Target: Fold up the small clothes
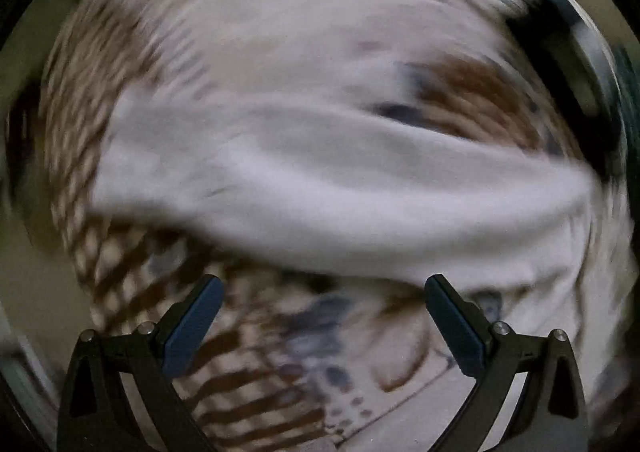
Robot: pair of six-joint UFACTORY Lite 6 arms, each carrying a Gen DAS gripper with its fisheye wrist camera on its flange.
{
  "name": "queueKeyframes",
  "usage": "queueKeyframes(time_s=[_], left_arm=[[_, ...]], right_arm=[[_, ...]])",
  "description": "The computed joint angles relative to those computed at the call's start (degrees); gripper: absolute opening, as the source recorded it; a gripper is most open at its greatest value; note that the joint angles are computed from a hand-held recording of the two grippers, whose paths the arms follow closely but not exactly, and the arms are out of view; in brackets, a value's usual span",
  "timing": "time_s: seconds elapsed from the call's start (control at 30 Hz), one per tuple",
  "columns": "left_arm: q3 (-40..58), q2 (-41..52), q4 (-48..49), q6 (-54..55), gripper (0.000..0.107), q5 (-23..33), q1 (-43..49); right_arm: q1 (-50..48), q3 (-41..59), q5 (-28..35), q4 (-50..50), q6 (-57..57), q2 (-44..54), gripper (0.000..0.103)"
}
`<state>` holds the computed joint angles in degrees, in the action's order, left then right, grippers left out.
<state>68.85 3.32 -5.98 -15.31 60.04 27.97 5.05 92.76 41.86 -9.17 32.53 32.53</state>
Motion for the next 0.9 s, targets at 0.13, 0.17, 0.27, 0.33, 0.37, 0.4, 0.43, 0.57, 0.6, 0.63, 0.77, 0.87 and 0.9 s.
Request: queueKeyframes(time_s=[0.13,0.17,0.27,0.33,0.37,0.4,0.43,0.57,0.6,0.63,0.77,0.87,0.9], left_arm=[[-4.04,3.43,-11.16,3.98,0.102,-3.24,16.95],[-4.62,4.28,-14.12,4.87,0.101,-4.28,19.63],[-5.65,5.59,-18.54,4.39,0.093,-10.26,23.76],[-4.74,6.17,-17.97,2.31,0.053,-14.67,23.92],[-4.01,6.3,-16.31,1.21,0.035,-17.02,23.09],[-3.54,6.39,-16.66,2.01,0.01,-18.12,22.59],[-2.34,6.83,-16.2,1.93,0.01,-19.16,21.93],[1.27,4.77,-8.04,-2.73,0.009,-21.69,15.69],[2.66,4.46,-5.95,-2.45,0.009,-21.86,14.22],[3.42,3.99,-4.49,-1.72,0.009,-21.92,13.33],[8.2,2.43,4.85,-4.15,0.009,-21.26,3.28],[14.02,3.49,8.85,-6.21,0.009,-19.01,-5.02],[16.56,4.29,10.76,-7.46,0.009,-18.05,-9.22]], right_arm=[[-1.67,-6.18,0.06,-0.96,1.44,-4.42,0.101],[-1.65,-7.48,0.04,-0.68,1.83,-5.12,0.101],[0.18,-6.67,0.91,-2.73,5.45,-3.91,0.101],[1.85,-4.68,2.28,-5.23,8.27,-1.68,0.101],[2.53,-4.02,3.43,-6.69,9.45,-1.02,0.101],[3.4,-2.66,5.28,-8.69,10.77,0.12,0.101],[4.09,-1.56,6.69,-10.51,11.8,0.98,0.101],[5.73,0.14,9.78,-15.92,14.13,1.71,0.101],[5.84,0.34,10.16,-16.62,14.16,1.53,0.101],[5.89,0.39,10.35,-17.15,14.18,1.25,0.101],[4.07,-0.47,9.01,-16.04,12.4,-0.37,0.101],[1.4,-2.42,7.19,-12.5,9.98,-2.11,0.101],[-0.05,-3.89,6.14,-10.94,8.97,-3.19,0.101]])
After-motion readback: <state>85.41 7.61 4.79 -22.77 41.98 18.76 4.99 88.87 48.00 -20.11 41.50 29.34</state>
